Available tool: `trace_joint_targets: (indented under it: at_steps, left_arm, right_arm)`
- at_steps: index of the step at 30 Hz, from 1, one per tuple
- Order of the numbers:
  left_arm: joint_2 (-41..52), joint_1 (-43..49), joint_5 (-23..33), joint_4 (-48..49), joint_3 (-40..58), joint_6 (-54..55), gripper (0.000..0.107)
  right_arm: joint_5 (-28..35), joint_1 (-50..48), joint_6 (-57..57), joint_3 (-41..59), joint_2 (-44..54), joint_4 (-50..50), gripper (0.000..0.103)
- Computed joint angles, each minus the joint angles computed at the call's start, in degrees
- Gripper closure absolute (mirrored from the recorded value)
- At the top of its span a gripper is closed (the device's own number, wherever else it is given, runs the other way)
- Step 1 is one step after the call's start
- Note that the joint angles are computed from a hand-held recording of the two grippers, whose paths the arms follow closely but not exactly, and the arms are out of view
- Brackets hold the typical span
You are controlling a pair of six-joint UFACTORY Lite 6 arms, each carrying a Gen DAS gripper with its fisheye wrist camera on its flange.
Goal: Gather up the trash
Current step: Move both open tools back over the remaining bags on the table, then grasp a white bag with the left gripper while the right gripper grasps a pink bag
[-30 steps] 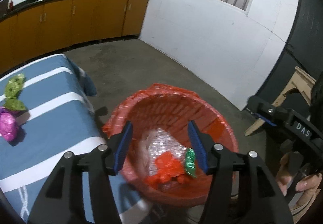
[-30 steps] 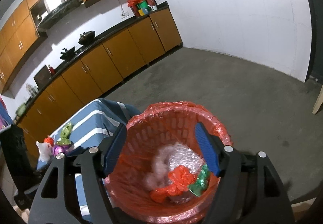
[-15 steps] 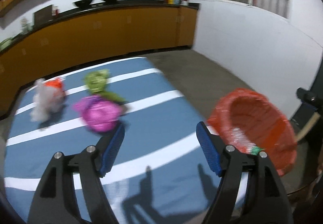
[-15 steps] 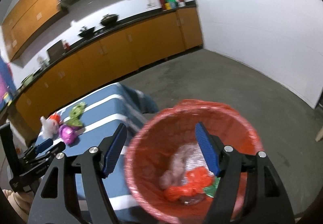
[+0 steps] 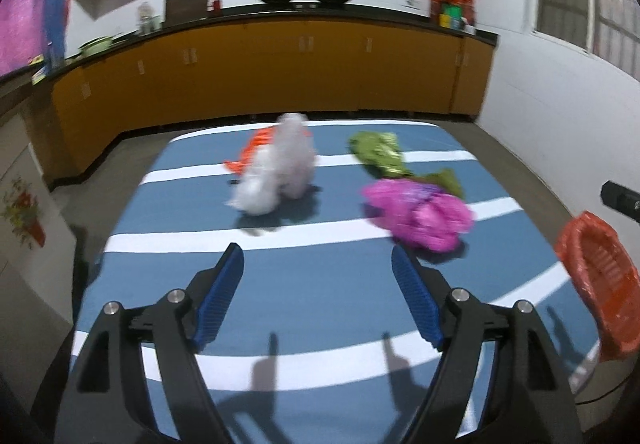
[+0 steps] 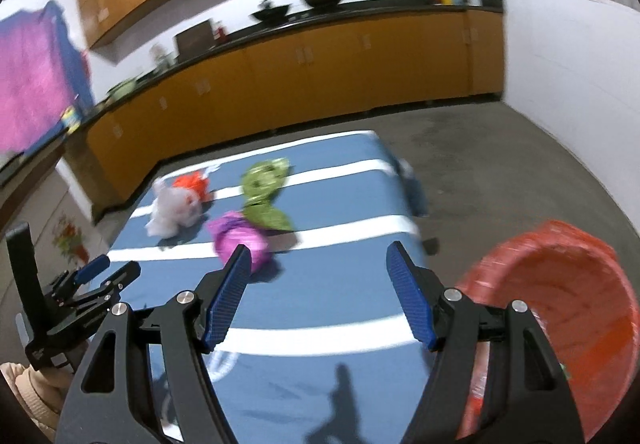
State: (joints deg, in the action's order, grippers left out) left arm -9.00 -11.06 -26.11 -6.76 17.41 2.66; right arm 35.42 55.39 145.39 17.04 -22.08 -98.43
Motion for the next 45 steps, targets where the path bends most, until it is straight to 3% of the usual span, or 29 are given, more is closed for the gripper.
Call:
trace_joint_targets:
  at_steps: [2, 7, 13, 17, 30, 34, 36, 38, 41, 45]
  left_arm:
    - [0.85, 4.6, -0.56, 5.92, 0.18, -3.98, 0.032]
    - [3.61, 14.0, -2.79, 18.5, 1.0, -11.65, 0.031]
    - [8.75, 21.62, -5.97, 27.66, 3.71, -16.24, 0.031]
    - [11.44, 23.96, -7.34, 30.45, 5.43, -17.97, 0.031]
    - [16.25, 26.73, -9.14, 34.32, 8.99, -20.64, 0.03]
    - [16.57, 25.09, -8.85, 32.0, 9.71, -19.62, 0.03]
    - [16.9, 24.16, -8.55, 30.91, 10.44, -19.12, 0.03]
    - [17.86, 23.01, -7.94, 29.94, 11.99, -18.87, 0.03]
    - [19.62, 20.57, -6.63, 27.93, 14.8, -18.82, 0.03]
    - [23.21, 17.54, -4.71, 26.18, 19.78, -19.41, 0.03]
  right_arm:
    - [-1.96, -0.88, 5.28, 6.25, 10.03, -7.43, 0.033]
    - [-3.93, -1.69, 9.15, 18.83, 27.03, -14.66, 0.034]
    - [-7.02, -4.17, 11.83, 28.45, 38.4, -18.95, 0.034]
    - [-8.43, -4.63, 7.75, 35.02, 44.31, -16.74, 0.034]
    - [-8.3, -7.7, -2.99, 45.02, 54.12, -9.57, 0.035]
    - [-8.76, -8.36, -12.74, 49.49, 57.74, -1.49, 0.034]
    - [-8.97, -8.59, -15.65, 50.9, 59.16, 1.08, 0.04]
    - [-9.68, -8.95, -18.7, 52.11, 60.46, 3.6, 0.053]
    - [-9.73, -9.09, -15.57, 50.08, 59.43, 0.73, 0.063]
    - [-10.98, -9.01, -7.56, 44.97, 55.42, -6.05, 0.066]
